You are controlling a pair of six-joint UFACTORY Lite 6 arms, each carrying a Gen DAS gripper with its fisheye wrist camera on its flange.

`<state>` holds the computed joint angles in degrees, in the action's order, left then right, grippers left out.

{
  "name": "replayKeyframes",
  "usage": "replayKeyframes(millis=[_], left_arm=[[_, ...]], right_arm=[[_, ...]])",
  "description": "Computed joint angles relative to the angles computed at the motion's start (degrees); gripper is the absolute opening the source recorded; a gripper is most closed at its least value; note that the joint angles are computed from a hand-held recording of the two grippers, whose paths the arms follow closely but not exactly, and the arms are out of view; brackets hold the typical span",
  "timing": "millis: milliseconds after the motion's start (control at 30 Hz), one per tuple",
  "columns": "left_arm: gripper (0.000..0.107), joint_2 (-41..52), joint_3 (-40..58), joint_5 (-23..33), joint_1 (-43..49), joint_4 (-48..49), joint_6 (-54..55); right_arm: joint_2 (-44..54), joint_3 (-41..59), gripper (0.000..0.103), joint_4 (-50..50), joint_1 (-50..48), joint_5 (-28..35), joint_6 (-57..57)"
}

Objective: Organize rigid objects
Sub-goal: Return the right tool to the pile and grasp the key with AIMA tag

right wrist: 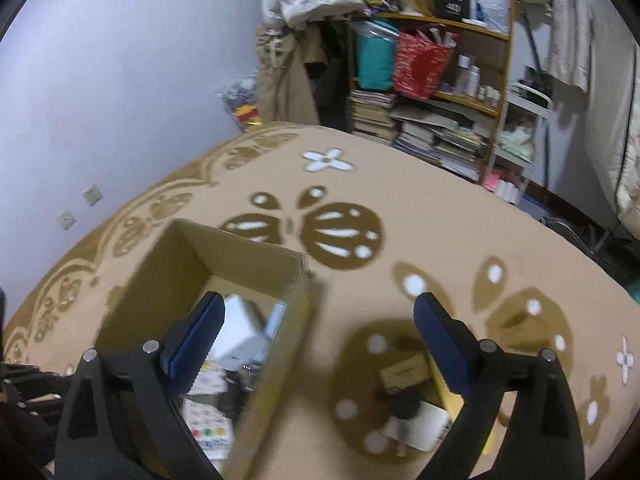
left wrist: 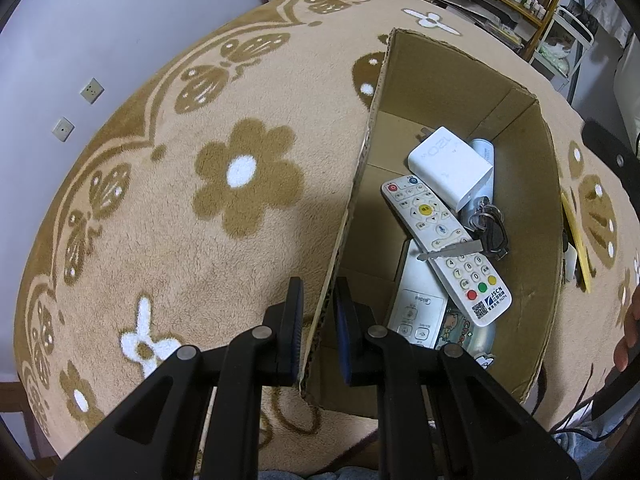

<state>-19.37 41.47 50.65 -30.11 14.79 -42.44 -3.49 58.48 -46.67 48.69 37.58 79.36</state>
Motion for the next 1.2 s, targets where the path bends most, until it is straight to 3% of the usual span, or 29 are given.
replayKeyframes(millis=[300,500,700,1067,1200], left_arm=[[0.015,-0.3,-0.2,0.2,0.0,0.3,0.1],[0.015,-0.3,-0.3,0.2,-0.1,0.3,0.0],[0.015,-0.7,-0.5,0.2,-0.2,0.0,-0.2],[0.015,-0.6,-0.5,0.2,-0.1,0.0,-0.2],[0.015,-0.5,-0.2,0.2,-0.1,-0.2,0.0]], right_arm=[[-8.4,-10.3,0.100,3.6,-3.8,0.5,-0.4],[-11.1,-15.8,0.100,7.1,-5.4,-3.2,-2.8],[-9.2,-19.3,0.099,3.4,-5.8,-6.1,1.9],[-2.5,-23.2,0.060,2.6,-11.0,-17.4,5.2],[-0.3,-23.1,0.057,-0.3,-10.8,-17.4,8.2]])
